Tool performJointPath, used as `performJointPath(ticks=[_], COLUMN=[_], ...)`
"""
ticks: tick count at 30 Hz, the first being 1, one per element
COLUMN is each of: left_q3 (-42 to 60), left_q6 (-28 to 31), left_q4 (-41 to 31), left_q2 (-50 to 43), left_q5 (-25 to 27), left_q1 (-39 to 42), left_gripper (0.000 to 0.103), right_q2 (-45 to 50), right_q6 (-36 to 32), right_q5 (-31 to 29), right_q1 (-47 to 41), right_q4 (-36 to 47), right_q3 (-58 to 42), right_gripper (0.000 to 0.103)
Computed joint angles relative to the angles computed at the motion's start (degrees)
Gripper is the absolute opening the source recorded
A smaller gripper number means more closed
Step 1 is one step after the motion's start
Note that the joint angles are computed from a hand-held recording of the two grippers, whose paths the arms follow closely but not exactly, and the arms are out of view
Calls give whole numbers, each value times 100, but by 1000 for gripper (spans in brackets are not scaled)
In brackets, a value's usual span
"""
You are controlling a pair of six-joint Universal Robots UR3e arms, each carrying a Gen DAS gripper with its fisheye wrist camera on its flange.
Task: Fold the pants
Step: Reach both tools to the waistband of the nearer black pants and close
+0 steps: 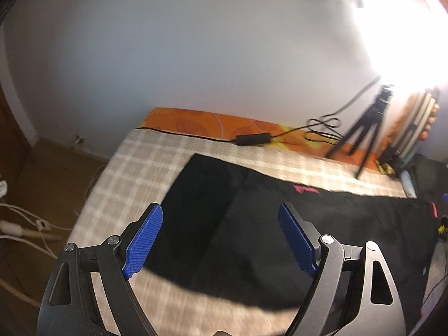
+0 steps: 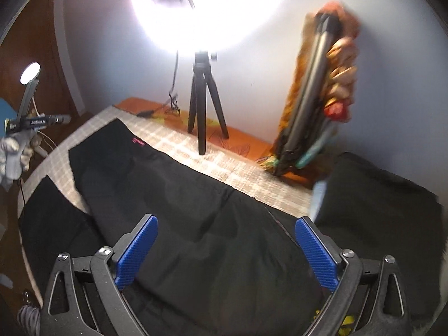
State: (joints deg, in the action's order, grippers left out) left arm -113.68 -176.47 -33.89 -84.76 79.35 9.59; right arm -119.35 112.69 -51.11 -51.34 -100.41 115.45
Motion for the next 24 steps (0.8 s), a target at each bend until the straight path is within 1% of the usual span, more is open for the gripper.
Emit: performJointPath(ticks=[1,3,5,6,9,13,17,21,24], left_q3=[166,556,879,1043,1638,2194,2493,2764,2937], left_q6=[-14,-99,-113,-126,-198,-317,-410,-313,-230], left_q4=[-29,22,68,78,94,31,28,-101,-206], left_q2=[-249,-875,-1353,-1569,-2311,-2928,-3277,-3554,-3763], left_q5=[-98,-160,-159,-161,-176,-150,-225,-19,147], left_q1=[39,56,65,64,93,126,142,-11,-142], left_gripper=[85,85,85,85,85,85,85,85,84], right_q2=[391,1065,1739,2080,2953,3768,4250,4656,4850], right_q6=[358,872,1277,1455,1823,2040,2022,1970,1930], right_q5=[-157,-435,-668,-782,-1017,-1172,-1143,-1155,-1285], right_q1=[345,875,1314,1505,1908,2200,2293,2332,2406], right_q4=[-577,-1455,-2148,-2407,-2843,-2956,-2834,-2464,-2369], right_q3=[20,-17,-150,-261,-660,-1188,-1586,-2027,-2200], right_gripper=[96,95,95,95,94,92,92,92,92])
